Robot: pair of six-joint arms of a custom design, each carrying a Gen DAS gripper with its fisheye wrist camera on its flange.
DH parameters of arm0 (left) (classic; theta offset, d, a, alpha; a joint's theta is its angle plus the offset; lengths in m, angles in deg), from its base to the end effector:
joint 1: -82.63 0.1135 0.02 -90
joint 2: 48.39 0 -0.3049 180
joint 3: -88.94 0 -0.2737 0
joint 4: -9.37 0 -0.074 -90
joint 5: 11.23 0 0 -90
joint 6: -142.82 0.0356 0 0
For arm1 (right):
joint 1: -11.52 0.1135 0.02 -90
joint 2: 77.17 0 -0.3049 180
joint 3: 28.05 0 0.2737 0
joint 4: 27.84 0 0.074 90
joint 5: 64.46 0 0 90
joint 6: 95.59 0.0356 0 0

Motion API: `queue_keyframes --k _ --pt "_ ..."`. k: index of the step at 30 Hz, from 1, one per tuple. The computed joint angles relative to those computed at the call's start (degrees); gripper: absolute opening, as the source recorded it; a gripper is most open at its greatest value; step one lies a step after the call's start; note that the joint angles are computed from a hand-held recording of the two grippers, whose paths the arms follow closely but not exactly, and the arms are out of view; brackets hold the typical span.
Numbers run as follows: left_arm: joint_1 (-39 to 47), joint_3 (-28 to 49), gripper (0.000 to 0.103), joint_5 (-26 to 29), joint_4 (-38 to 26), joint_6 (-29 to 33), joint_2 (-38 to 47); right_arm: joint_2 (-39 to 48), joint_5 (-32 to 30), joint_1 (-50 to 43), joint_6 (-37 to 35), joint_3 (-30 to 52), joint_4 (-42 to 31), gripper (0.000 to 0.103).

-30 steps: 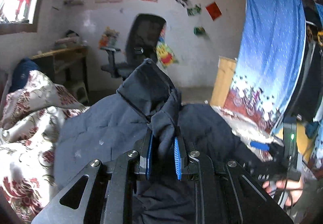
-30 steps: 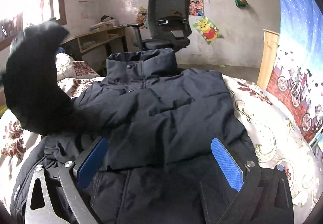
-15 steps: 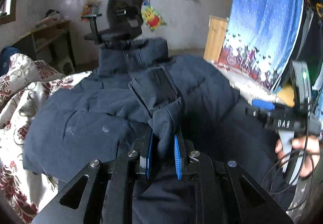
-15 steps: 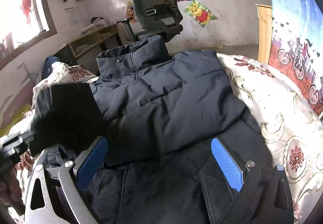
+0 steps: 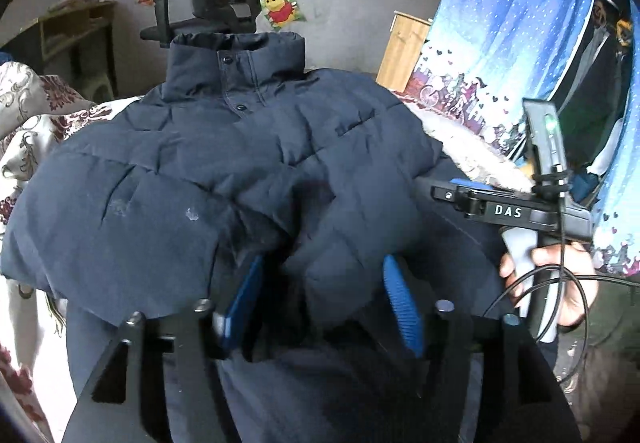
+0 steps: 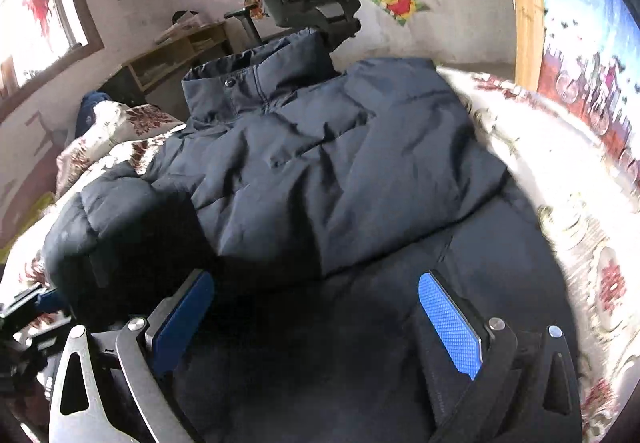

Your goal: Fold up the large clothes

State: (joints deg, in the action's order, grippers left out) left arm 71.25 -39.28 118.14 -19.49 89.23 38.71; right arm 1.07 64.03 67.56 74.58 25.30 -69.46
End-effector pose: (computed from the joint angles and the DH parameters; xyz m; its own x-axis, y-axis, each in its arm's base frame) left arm 0.2623 -0.0758 0.1684 -0.4589 0.5604 -0.6894 0.8645 0.4606 -0.2010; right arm 0.1562 0.1923 0.2034 -0.5906 0.5037 -0.6305 0.4176 0.8593 0.2953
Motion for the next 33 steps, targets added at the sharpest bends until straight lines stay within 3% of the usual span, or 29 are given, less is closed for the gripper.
queue_keyframes --k 3,9,13,15,21,23,29,31,32,33 --pt "1.0 0.8 0.059 -0.1 -2.1 0.6 -0.4 -3.1 -2.1 -0.3 -1.5 -4.6 8.6 0.103" --pt "4.4 0.6 0.063 0.3 -0.3 -2.8 -3.1 -7.0 -7.0 -0.6 0.4 -13.2 23.9 0.103" --pt "7.9 0.0 0.069 0.1 4.1 -7.3 -5.0 -2.3 -9.9 -0.7 -1.7 -10.5 23.0 0.103" --pt "9.6 0.8 0.078 -0.3 5.0 -10.0 -4.6 0.8 -9.3 -0.3 -2.4 -8.1 21.3 0.103" --pt "14.5 5.8 0.088 0.3 2.6 -15.3 0.3 6.1 -10.7 -1.5 -5.7 -5.0 23.0 0.101" --pt "16.2 6.4 0.089 -0.3 3.7 -18.0 1.2 7.4 -11.5 -1.9 -7.0 -3.9 23.1 0.097" --pt "20.6 9.6 0.09 -5.4 5.5 -26.3 4.5 8.6 -11.9 -1.3 -6.5 -2.6 23.3 0.066" --pt "21.5 11.0 0.09 -7.1 5.2 -27.7 6.0 8.8 -11.3 -0.9 -4.8 -1.8 21.5 0.049" --pt "22.1 11.7 0.09 -7.0 4.5 -28.1 6.8 8.8 -11.0 -0.5 -4.2 -1.5 20.8 0.046" --pt "22.8 12.2 0.09 -6.7 3.9 -28.5 7.4 8.5 -11.0 -0.2 -3.9 -1.7 20.7 0.034"
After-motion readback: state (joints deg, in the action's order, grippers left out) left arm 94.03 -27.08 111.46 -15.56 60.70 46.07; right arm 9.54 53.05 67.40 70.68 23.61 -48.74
